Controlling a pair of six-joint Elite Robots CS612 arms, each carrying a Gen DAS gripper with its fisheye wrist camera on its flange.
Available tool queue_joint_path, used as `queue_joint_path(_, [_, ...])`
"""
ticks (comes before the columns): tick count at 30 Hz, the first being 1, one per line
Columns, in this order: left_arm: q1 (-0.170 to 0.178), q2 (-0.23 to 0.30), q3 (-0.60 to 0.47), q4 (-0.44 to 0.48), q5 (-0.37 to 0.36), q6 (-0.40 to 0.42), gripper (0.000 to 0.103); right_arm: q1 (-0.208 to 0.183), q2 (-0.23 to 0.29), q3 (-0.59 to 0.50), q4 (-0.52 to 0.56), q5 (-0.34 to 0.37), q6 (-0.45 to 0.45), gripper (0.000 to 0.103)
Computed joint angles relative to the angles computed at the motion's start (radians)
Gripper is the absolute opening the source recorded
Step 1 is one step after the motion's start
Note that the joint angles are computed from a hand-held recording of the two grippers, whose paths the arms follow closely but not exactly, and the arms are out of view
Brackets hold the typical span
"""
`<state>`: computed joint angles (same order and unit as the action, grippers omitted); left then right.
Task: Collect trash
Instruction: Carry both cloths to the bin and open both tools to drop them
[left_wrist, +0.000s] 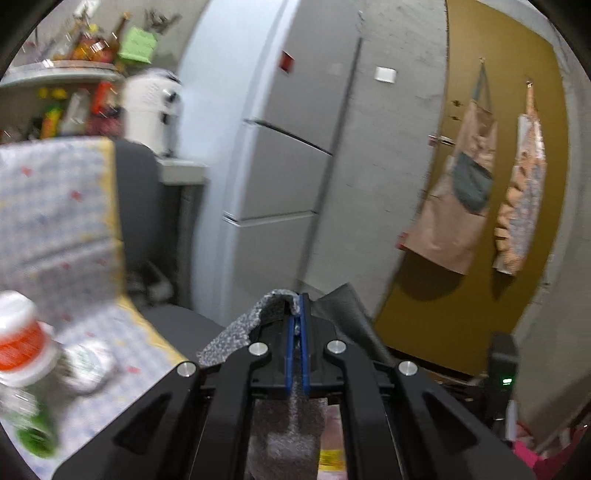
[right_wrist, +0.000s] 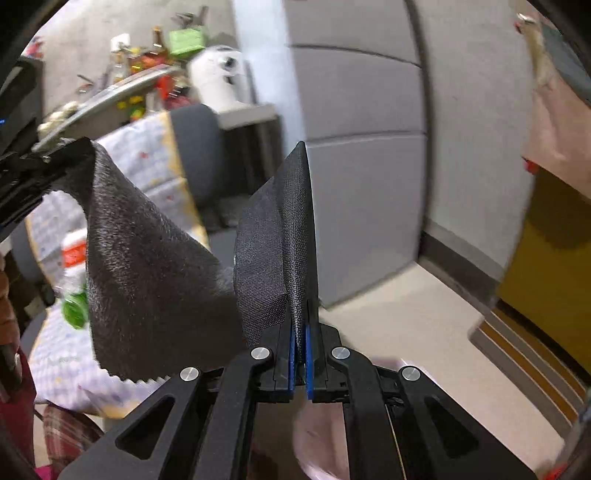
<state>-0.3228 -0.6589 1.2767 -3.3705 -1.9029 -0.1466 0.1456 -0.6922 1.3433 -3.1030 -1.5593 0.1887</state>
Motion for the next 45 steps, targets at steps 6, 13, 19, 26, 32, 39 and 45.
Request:
queue_joint_path(6, [-0.031, 0.029, -0.013, 0.051, -0.1, 0.036, 0.001, -0.035, -0.025, 0.076, 0.078, -0.014, 0.111, 0.005])
queue_joint_path(13, [-0.049, 0.049, -0.003, 0.138, 0.045, 0.096, 0.001, -0.064, -0.004, 0.085, 0.195, 0.065, 0.213, 0.005])
queue_joint_path(19, [-0.038, 0.055, 0.01, 0.133, 0.148, 0.091, 0.001, -0.059, 0.015, 0.069, 0.256, 0.06, 0.232, 0.007])
queue_joint_path(26, [-0.037, 0.061, 0.004, 0.118, 0.077, 0.081, 0.001, -0.061, 0.021, 0.059, 0.319, 0.022, 0.269, 0.029])
queue_joint_path(32, [-0.056, 0.065, -0.004, 0.139, 0.018, 0.125, 0.001, -0.061, 0.003, 0.087, 0.231, -0.033, 0.257, 0.03])
queue_joint_path(39, [-0.085, 0.08, -0.043, 0.219, -0.031, 0.201, 0.001, -0.053, -0.017, 0.118, 0.067, -0.143, 0.238, 0.03])
queue_joint_path(45, [-0.111, 0.106, -0.099, 0.357, -0.046, 0.263, 0.003, -0.06, -0.023, 0.141, -0.014, -0.187, 0.238, 0.03])
